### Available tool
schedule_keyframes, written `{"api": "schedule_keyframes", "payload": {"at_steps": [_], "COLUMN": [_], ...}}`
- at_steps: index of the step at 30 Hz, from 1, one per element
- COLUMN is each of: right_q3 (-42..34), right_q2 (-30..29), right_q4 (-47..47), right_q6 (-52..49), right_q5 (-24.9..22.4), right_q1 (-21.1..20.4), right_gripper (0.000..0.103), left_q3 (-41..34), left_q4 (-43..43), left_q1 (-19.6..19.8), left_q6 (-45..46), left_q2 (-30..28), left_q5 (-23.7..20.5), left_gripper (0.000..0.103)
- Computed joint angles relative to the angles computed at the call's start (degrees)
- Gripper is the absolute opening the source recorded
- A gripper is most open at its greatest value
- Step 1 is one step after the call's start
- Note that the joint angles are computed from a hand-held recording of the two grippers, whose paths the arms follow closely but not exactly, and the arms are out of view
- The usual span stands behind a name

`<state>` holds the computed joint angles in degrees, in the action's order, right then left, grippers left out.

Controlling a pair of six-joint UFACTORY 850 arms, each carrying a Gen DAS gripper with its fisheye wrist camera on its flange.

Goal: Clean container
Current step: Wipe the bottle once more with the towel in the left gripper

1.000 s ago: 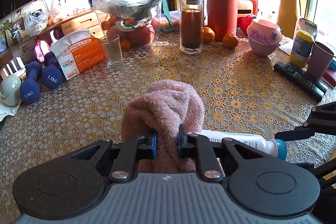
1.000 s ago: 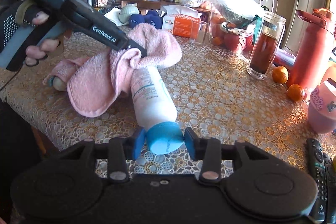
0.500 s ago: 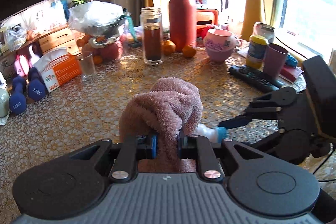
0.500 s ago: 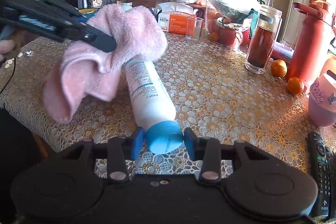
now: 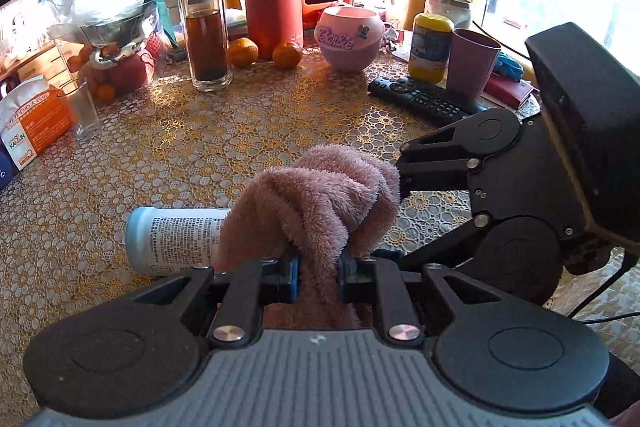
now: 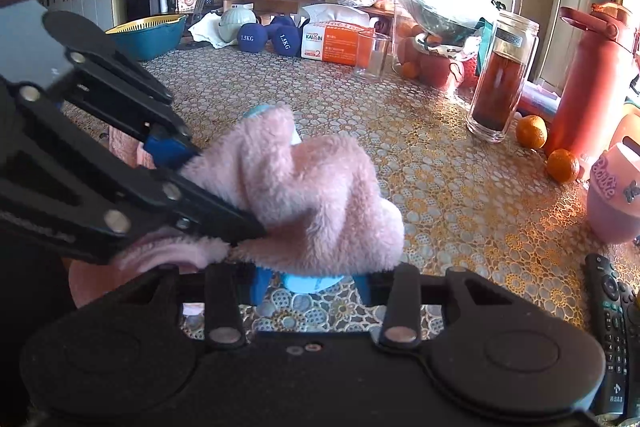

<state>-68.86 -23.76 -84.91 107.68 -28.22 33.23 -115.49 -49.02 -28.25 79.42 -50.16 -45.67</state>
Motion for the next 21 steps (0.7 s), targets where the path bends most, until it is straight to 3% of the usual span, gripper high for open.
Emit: {"api": "schedule_keyframes", "payload": {"at_steps": [4, 7, 11, 21], "right_q3": [-0.1, 0.0, -0.1, -0.2], "right_q2": [0.0, 0.0, 0.0, -0.5], "right_q4": [0.3, 0.0, 0.1, 1.2], "right_q6": [-0.4, 0.1, 0.0, -1.2], "right_q5": [0.1, 0.3, 0.4, 0.3], "right_q1": [0.0, -0.2, -0.3, -0.5], "right_gripper": [0.040, 0.040, 0.040, 0.040], "left_q3": [-3.6, -3.3, -6.1, -12.4], "left_q4": [0.8, 1.2, 2.1, 6.8], "left_q1": [0.4, 0.3, 0.8, 1.4], "left_q6": [-2.2, -2.8, -6.2, -13.6], "left_q2": [-2.4, -2.3, -4.1, -8.2], "left_q5": [-1.7, 0.8, -0.1, 2.8], "left_gripper": [0.017, 0.017, 0.017, 0.017]}}
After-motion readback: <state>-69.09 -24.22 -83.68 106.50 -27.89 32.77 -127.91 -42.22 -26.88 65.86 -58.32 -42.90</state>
